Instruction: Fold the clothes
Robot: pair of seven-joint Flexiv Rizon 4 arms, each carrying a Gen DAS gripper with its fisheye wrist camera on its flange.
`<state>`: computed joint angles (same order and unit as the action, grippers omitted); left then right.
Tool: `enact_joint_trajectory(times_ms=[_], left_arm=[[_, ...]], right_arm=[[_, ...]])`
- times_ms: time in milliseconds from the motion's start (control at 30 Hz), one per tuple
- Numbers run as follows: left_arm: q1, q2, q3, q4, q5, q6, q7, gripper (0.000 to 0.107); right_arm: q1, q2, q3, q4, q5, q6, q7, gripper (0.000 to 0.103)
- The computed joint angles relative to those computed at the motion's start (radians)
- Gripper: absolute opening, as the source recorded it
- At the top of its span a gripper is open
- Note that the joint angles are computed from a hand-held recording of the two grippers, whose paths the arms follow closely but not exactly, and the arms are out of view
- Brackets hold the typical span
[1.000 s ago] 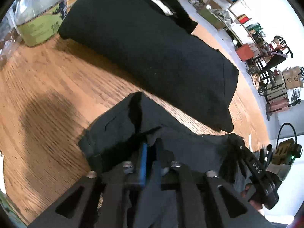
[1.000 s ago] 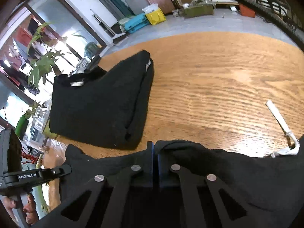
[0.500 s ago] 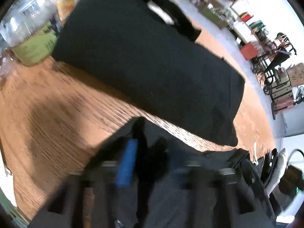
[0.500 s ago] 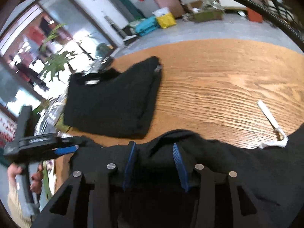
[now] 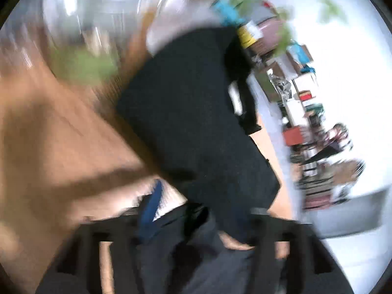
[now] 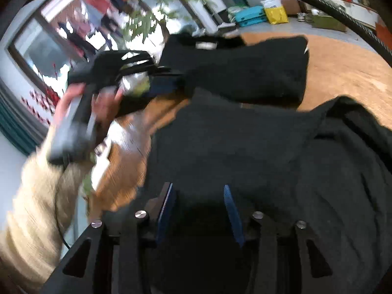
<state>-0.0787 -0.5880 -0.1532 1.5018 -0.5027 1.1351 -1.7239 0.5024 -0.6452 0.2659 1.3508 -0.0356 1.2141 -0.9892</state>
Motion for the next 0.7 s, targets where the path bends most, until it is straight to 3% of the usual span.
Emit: enact_joint_trajectory(times_ms=[100,167,200,267,300,367,400,467,567,633,700], left_arm=[[-0.004,0.154,-0.030,0.170,0.134,0.098,0.204,0.063],[-0.049,0.246,0.010,0.258,0.287,0.112,0.200,0.063],[-0.088,0.299,0.044,0.324,0.281,0.095,0.243,0.063],[-0.132,0.347,0.039,0.427,0.121,0.064,0.436,0.063],[-0.133,0.371,0.021,0.463,0.097,0.030,0.480,0.063],[-0.198,0.376,0.082,0.480,0.246,-0.007,0.425,0.063],[-0.247,0.366,0.141,0.452,0.408,-0.043,0.320,0.063],[-0.261,0.368,0.182,0.450,0.584,-0.082,0.179,0.063],[-0.147,0.410,0.116,0.549,0.514,-0.052,0.159,0.066],[-0.089,0.446,0.081,0.588,0.489,-0.043,0.117,0.064],[-0.066,0.485,0.049,0.649,0.349,0.031,0.191,0.064]], right_arm=[[0.071,0.030,-0.138,0.005,-0.113,-0.048,0.124,0.052],[0.067,0.002,-0.135,-0.053,-0.152,-0.125,0.128,0.051],[0.056,-0.017,-0.115,-0.085,-0.148,-0.154,0.114,0.051],[0.024,-0.059,-0.054,-0.140,-0.092,-0.189,0.076,0.050],[0.015,-0.075,-0.037,-0.157,-0.067,-0.197,0.065,0.049],[0.030,-0.067,-0.067,-0.119,-0.055,-0.143,0.110,0.046],[0.037,-0.034,-0.090,-0.067,-0.054,-0.109,0.153,0.046],[0.034,0.046,-0.112,0.056,-0.051,-0.034,0.218,0.047],[0.062,0.206,-0.232,0.284,-0.180,-0.006,0.363,0.049],[0.067,0.304,-0.309,0.396,-0.284,-0.067,0.492,0.051],[0.036,0.367,-0.337,0.467,-0.336,-0.087,0.580,0.051]])
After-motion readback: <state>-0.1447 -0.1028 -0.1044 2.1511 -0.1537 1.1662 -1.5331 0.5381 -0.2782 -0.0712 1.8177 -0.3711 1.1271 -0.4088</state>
